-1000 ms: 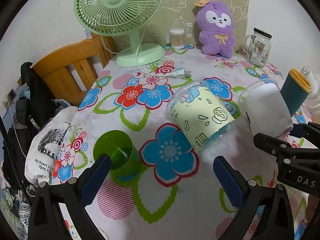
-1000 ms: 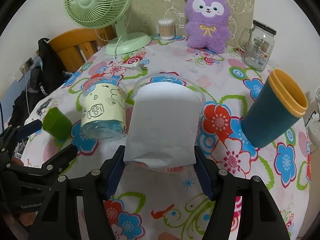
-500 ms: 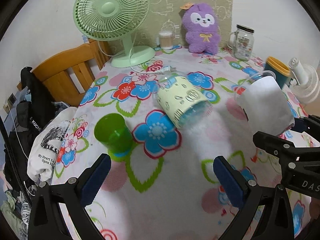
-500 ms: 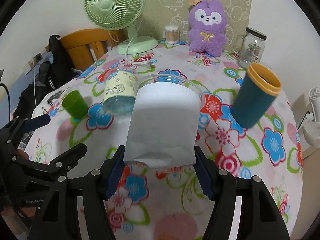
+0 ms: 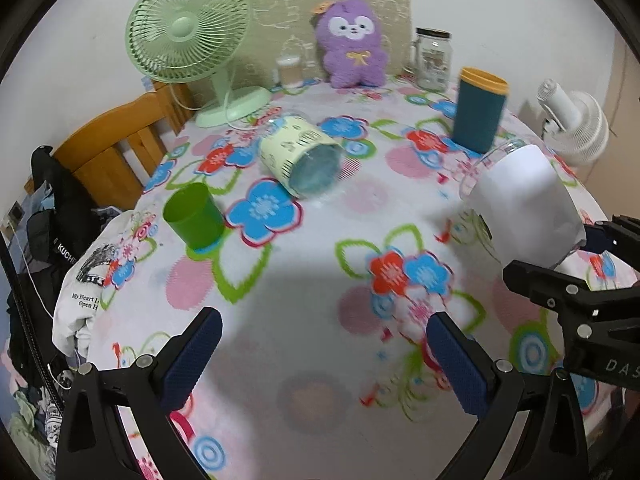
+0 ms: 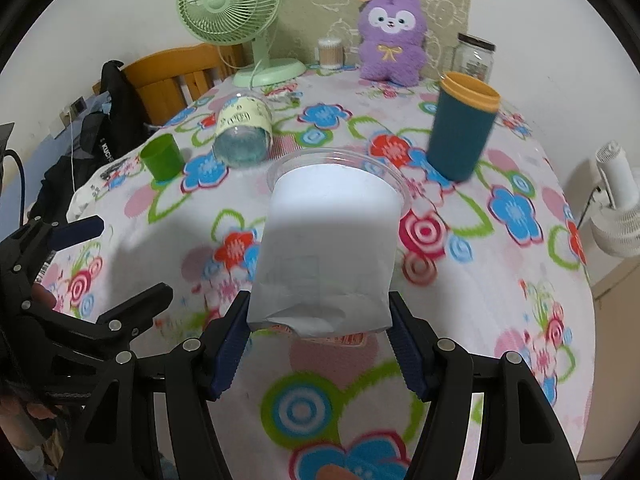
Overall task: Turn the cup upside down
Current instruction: 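Lift the white cup off the table with the left tool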
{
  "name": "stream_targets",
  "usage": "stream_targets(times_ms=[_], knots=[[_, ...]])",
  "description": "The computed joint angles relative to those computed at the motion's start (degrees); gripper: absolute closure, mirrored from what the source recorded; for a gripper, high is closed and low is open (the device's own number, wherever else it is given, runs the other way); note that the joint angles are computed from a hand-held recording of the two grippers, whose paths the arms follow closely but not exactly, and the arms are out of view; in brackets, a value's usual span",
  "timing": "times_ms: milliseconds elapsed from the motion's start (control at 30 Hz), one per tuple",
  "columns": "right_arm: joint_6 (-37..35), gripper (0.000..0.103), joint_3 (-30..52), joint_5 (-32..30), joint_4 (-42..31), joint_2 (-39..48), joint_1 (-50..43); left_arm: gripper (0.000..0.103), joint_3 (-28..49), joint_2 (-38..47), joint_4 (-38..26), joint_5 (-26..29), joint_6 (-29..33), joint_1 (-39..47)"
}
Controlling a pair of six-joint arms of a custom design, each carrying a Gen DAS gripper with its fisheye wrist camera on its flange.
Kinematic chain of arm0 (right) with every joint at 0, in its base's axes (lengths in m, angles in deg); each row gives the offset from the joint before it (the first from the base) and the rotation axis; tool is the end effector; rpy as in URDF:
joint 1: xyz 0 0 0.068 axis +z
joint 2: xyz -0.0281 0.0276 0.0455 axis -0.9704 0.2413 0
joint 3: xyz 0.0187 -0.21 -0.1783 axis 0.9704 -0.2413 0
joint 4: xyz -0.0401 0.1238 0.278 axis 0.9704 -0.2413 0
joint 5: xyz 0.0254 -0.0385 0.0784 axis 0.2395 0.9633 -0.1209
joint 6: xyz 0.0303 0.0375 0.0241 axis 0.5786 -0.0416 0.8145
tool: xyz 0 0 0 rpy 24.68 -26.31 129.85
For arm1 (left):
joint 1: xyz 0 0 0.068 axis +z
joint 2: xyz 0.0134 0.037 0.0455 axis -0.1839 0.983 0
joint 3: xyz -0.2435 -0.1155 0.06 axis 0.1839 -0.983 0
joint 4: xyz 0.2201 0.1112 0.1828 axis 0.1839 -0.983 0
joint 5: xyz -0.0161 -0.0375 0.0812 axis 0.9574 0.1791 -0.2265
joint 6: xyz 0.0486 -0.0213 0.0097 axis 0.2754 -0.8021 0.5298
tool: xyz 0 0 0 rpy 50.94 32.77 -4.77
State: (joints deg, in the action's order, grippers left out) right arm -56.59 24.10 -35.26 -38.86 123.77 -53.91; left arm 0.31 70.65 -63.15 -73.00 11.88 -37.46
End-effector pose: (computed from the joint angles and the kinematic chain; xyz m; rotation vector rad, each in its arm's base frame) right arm 0.2780 0.1133 0.1323 -0.3768 2.5228 0.1963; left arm 0.2736 -0.1275 0.1275 0.2129 2.4949 0.0786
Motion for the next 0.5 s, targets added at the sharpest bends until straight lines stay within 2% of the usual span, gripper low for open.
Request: stream_targets(times_ms=[200,333,500], knots=[[-0.73,0.035,-5.94,0.27,-1.48,-6.63,-0.9,0.0,-1.86,-1.12,-1.2,-0.2,-1.4,-4.05],[-1.16,0.035,-9.8,3.03,-2.56,-11.49,-0.91,0.0,-2.37,-0.68,-1.38,-0.03,-1.77,-6.61],[-1.48,0.035,-12.42,2.51,-3.84,-14.07,-2.92,0.0,-2.19,0.88,-1.67,1.45,-2.81,-8.84]])
